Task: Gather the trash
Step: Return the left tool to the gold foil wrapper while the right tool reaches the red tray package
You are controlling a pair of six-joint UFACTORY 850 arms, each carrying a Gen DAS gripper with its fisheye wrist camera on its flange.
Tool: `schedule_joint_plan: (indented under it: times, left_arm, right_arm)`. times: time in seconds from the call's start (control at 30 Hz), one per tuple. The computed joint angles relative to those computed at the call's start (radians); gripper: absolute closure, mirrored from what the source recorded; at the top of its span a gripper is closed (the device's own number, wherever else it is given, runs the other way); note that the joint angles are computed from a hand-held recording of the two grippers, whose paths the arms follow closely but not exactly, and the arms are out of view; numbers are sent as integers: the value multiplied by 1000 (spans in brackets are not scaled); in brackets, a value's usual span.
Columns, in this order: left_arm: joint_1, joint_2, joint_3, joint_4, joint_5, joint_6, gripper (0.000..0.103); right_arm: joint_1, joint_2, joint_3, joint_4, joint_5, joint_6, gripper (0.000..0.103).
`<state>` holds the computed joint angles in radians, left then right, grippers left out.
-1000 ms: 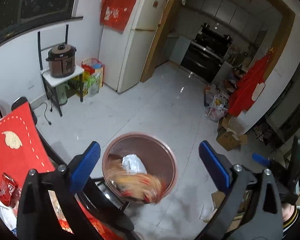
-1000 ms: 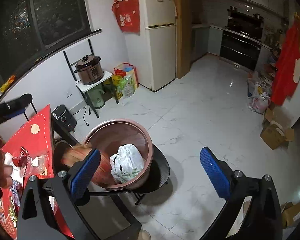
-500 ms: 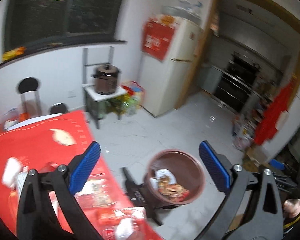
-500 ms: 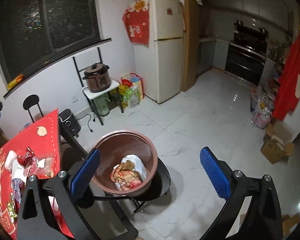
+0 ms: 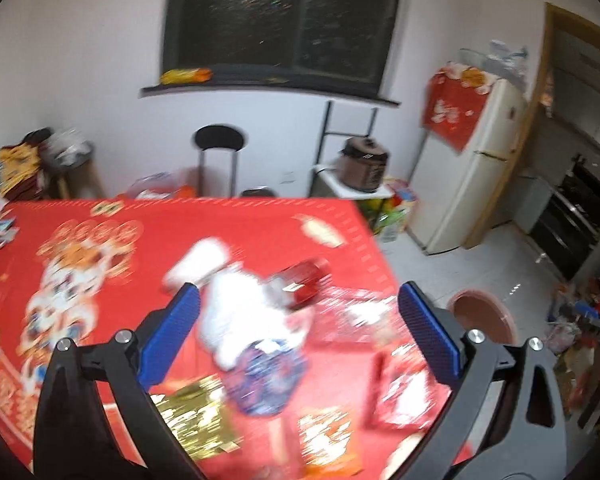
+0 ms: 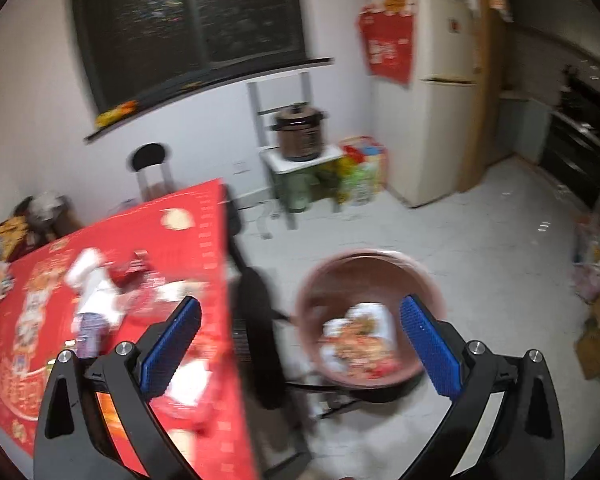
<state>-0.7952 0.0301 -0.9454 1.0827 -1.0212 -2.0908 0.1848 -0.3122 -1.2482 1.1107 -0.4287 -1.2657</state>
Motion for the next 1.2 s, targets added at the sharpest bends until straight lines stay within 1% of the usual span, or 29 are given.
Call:
schedule_joint_plan:
  times: [0.07,0.17,0.27,0.37,0.43,0.53,0.63,0.7,0.77,0.8,0.83,0.9,0.97,1.03,1.1,1.2]
  left_arm:
    - [-25,60,78,-54,-41,-12,5]
    - [-53,137,179,-133,-46,-33,5]
    - [-87,195,270,-194,-57,-79,5]
    - [-110,244,348,-255,-24,-110,5]
    - [-113,268,393,-285,9,-116,6]
    - [-111,303,459,-307,78,-138,6]
    - [-85,328,523,-325,184,-175,7]
    - [-54,351,576,-321,282,-221,16]
    - [-17,355,620,-311,386,-255,32]
    - [1,350,633,-306,426,-264,33]
    - [24,340,653,-274,487,-296,35]
    - [49,319,668,-218,552,-342,37]
    - [81,276,669,-157,625,-369,41]
    - [101,231,656,-122,667,-375,43]
    - [105,198,640,-88,660,-380,43]
    - [118,176,624,-91,656,-349,43]
  right_arm:
    - [44,11,19,-2,-10,-8,5]
    - [103,22,42,-1,-34,2,5]
    - [168,25,56,-34,-21,51,5]
    - [232,23,65,-97,-13,122,5]
    - [263,22,72,-139,1,166,5]
    - [319,13,76,-288,35,325,5]
    - [342,3,84,-339,26,399,5]
    - [361,-1,94,-393,31,461,5]
    - [376,-6,102,-464,40,537,5]
    - [378,-8,104,-484,40,560,5]
    - [383,-10,108,-514,40,597,5]
    - [385,-13,111,-558,34,651,5]
    - [389,-12,118,-604,37,698,5]
    - [389,-6,125,-634,41,730,5]
    - [387,-4,128,-656,44,757,5]
    - [378,-2,132,-675,46,791,5]
